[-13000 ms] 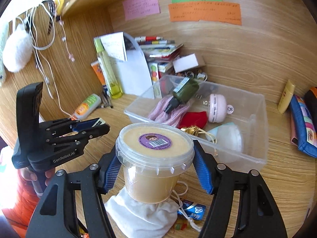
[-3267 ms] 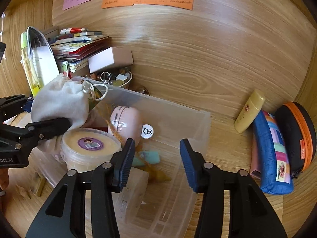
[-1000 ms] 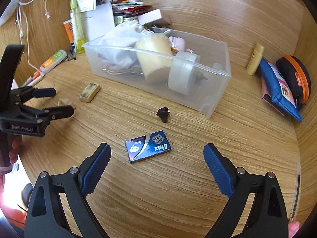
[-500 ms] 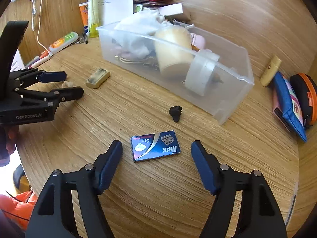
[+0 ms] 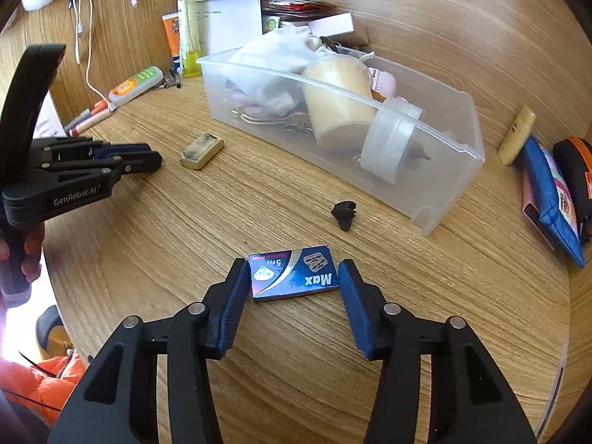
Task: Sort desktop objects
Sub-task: 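Grasp the blue Max card with the right tool while the left tool grasps the beige scrap, then carry the Max card and beige scrap over the clear box with both tools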
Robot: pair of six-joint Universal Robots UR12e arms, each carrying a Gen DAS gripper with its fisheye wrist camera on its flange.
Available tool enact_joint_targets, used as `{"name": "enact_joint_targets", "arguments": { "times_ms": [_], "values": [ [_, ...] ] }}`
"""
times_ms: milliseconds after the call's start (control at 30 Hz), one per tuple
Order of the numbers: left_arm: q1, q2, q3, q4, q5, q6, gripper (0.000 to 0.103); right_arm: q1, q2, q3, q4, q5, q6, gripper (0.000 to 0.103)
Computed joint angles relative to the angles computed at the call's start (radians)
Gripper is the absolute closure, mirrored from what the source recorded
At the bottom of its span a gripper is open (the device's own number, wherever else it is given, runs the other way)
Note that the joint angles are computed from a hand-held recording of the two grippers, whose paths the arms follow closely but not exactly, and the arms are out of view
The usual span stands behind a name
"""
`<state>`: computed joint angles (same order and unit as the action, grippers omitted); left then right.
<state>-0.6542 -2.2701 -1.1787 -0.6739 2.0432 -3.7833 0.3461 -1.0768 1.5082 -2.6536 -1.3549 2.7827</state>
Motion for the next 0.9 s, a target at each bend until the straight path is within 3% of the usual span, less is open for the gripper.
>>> {"name": "enact_joint_targets", "arguments": {
  "times_ms": [200,367,900],
  "values": [
    [-0.006,0.006,0.0,0.006,0.001,0.002,0.086,-0.012,-0.01,0.009,-0.021,0.041,0.028,0.057],
    [-0.013,0.004,0.017,0.045,0.029,0.05,0.086,-0.018,-0.019,0.014,-0.059,0.049,0.04,0.057],
    [0.004,-0.012,0.073,0.152,0.02,0.176,0.086,-0.035,-0.023,-0.01,-0.187,0.052,0.13,0.057]
  ]
}}
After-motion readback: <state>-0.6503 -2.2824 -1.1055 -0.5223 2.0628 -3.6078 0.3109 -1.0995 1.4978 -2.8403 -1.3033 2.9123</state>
